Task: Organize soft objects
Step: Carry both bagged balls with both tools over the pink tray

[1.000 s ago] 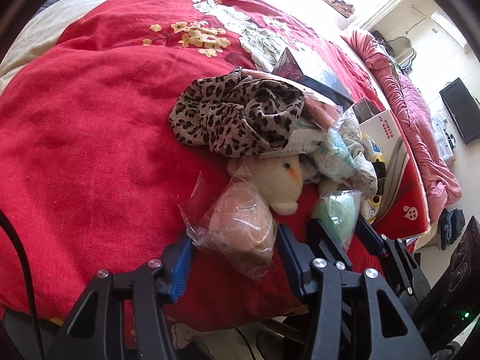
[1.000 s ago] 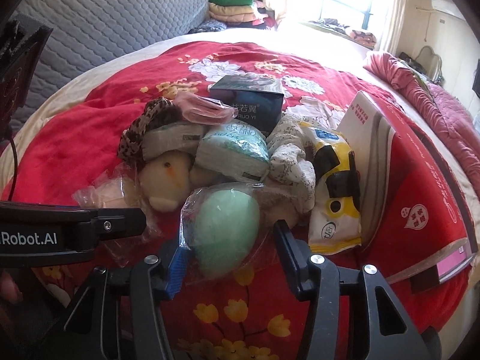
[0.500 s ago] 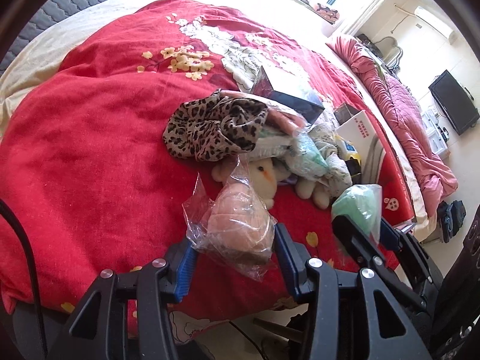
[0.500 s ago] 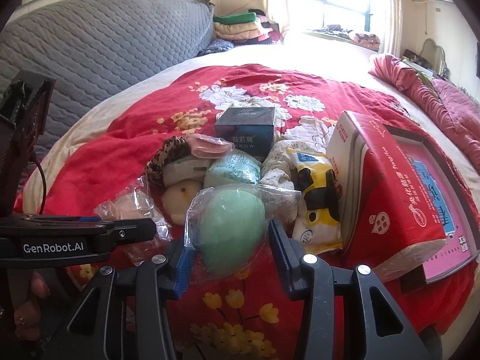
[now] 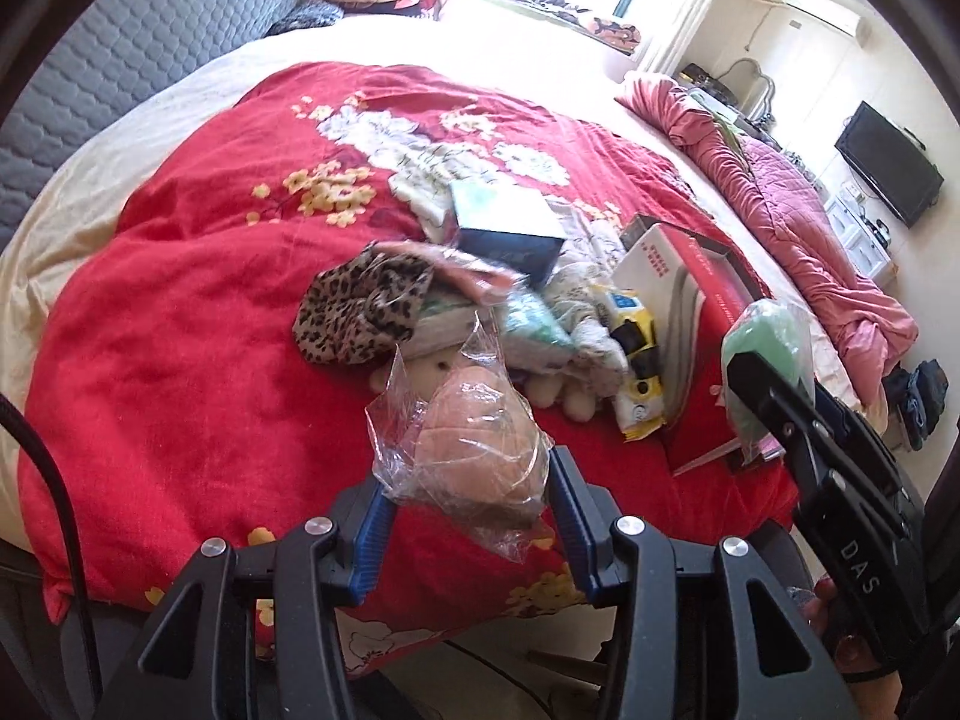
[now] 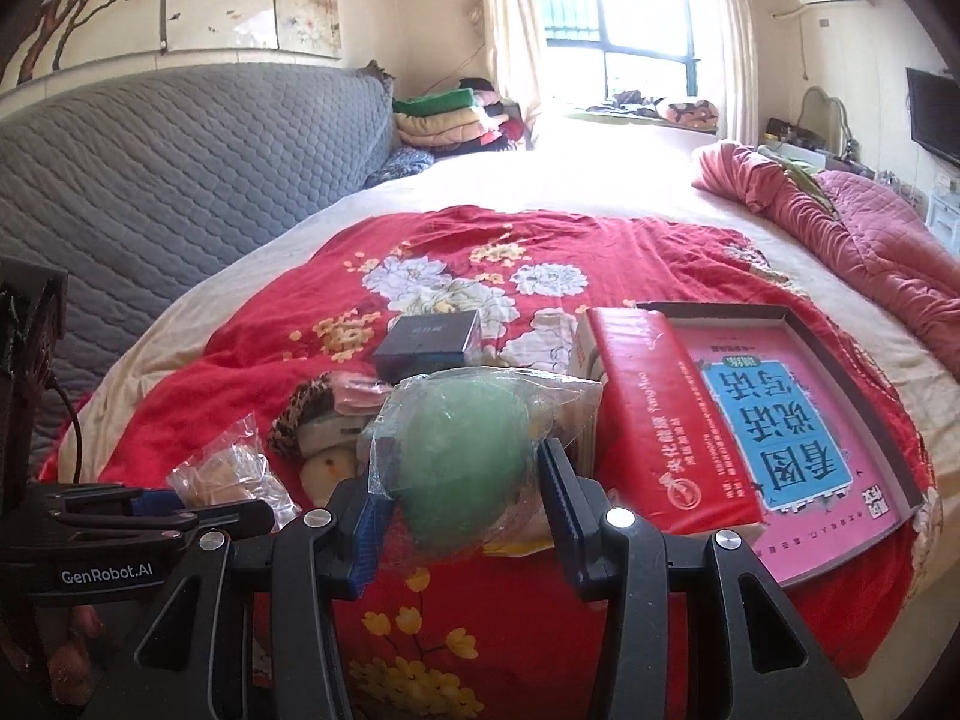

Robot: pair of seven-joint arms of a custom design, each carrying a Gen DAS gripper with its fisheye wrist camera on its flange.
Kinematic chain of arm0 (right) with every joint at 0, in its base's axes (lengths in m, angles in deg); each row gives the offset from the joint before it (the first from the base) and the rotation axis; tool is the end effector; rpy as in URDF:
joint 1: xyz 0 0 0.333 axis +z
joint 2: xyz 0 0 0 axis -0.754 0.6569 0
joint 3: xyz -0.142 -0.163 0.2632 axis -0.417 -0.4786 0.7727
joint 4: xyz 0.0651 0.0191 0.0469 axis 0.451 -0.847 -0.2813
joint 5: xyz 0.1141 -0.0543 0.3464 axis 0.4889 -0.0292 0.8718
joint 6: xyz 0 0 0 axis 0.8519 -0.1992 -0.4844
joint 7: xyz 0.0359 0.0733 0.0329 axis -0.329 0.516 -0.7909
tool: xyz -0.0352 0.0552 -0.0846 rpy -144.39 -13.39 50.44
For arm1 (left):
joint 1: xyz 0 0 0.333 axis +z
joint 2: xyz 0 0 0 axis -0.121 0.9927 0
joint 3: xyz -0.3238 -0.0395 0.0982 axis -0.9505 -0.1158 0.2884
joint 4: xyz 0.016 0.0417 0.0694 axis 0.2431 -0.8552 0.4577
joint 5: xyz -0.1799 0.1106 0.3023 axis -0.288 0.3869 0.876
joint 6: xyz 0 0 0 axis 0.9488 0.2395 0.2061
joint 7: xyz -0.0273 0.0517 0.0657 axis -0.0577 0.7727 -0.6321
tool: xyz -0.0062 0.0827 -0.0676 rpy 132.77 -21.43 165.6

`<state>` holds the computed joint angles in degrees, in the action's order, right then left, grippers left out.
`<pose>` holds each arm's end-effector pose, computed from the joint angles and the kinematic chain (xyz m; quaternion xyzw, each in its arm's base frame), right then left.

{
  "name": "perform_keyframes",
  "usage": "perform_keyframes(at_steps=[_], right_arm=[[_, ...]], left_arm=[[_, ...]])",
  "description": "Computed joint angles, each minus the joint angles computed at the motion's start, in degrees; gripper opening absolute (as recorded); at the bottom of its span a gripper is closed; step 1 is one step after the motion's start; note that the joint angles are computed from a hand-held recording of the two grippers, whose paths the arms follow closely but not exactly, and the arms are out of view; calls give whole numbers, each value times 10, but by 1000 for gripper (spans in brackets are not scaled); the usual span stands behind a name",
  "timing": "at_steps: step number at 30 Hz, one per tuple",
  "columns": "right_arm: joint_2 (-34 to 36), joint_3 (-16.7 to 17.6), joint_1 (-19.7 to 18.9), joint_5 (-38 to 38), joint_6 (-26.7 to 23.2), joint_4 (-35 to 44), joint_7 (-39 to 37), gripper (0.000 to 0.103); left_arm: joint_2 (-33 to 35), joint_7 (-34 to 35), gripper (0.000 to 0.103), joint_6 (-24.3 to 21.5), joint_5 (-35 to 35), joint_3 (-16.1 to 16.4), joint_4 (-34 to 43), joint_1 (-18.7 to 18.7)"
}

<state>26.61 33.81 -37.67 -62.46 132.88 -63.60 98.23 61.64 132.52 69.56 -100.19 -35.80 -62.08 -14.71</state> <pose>0.4738 0.1836 0.6239 -0.6828 0.5849 -0.2698 0.3448 0.4920 -0.1335 0.5864 -0.6717 0.6736 -0.2965 0.0845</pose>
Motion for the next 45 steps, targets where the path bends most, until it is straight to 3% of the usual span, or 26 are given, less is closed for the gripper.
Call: perform_keyframes(at_steps=[11, 22, 37, 40, 45], right_arm=[[-36, 11, -75, -56, 35, -11, 78, 48], [-57, -6, -126, -56, 44, -31, 122, 48], [-54, -18, -202, -87, 19, -31, 192, 48], [-42, -38, -194, -86, 3, -21, 165, 48], [-19, -88, -164, -16, 1, -18, 94, 48]], left_arm=[[28, -30, 49, -17, 55, -28, 74, -18], [87, -41, 49, -37, 87, -55, 167, -51], [236, -45, 49, -103, 132, -81, 359, -106], [280, -47, 49, -141, 138, -83, 421, -117], [365, -47, 49, -213, 156, -81, 546, -147]])
